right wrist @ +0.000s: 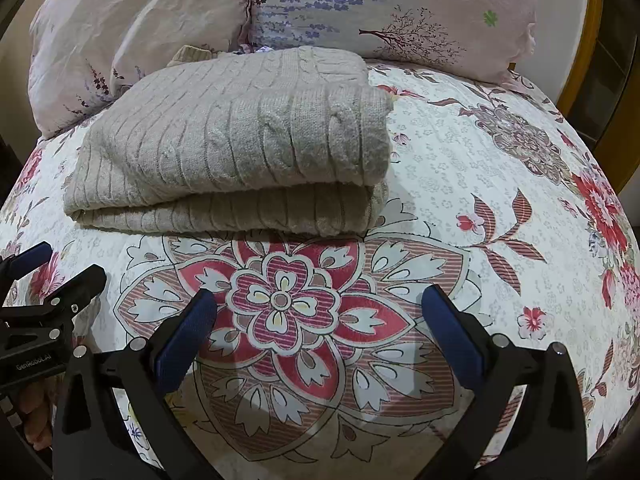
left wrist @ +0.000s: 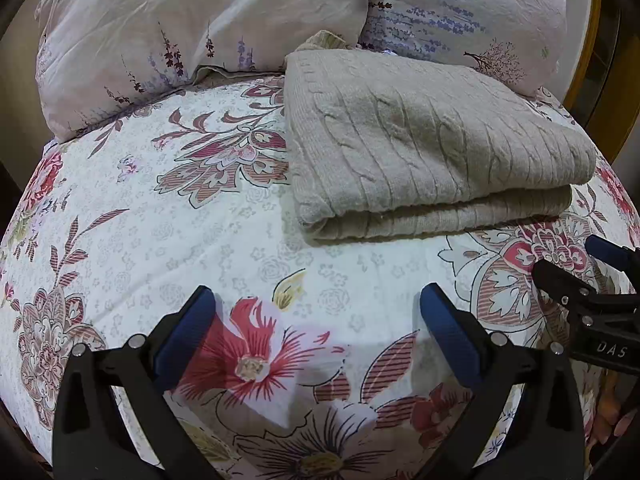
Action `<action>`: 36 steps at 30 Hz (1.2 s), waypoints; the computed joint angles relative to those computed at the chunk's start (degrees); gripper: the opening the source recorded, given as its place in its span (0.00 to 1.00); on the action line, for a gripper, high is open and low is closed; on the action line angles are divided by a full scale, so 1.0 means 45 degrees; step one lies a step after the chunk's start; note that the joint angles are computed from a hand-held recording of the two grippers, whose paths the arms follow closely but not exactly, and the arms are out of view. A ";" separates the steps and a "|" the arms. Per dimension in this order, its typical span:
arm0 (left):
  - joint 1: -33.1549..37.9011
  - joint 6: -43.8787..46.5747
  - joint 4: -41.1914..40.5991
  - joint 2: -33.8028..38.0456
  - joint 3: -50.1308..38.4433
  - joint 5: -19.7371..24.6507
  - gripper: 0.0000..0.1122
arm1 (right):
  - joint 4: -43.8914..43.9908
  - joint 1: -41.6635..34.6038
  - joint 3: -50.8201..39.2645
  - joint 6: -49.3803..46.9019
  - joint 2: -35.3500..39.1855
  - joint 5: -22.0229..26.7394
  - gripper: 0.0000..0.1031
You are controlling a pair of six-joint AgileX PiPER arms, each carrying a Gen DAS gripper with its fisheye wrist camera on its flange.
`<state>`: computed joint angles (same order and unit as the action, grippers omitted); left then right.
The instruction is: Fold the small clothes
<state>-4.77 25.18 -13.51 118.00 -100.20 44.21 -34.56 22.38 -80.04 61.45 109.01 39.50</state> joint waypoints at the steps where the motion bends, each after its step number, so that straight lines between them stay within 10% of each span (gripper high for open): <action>1: 0.0000 0.0000 0.0000 0.0000 0.0000 0.0000 0.90 | 0.0006 -0.0002 -0.0007 -0.0010 0.0001 0.0005 0.99; 36: 0.0034 0.0039 -0.0034 0.0097 -0.0165 0.0041 0.90 | -0.0023 0.0010 0.0020 0.0018 -0.0009 -0.0016 0.99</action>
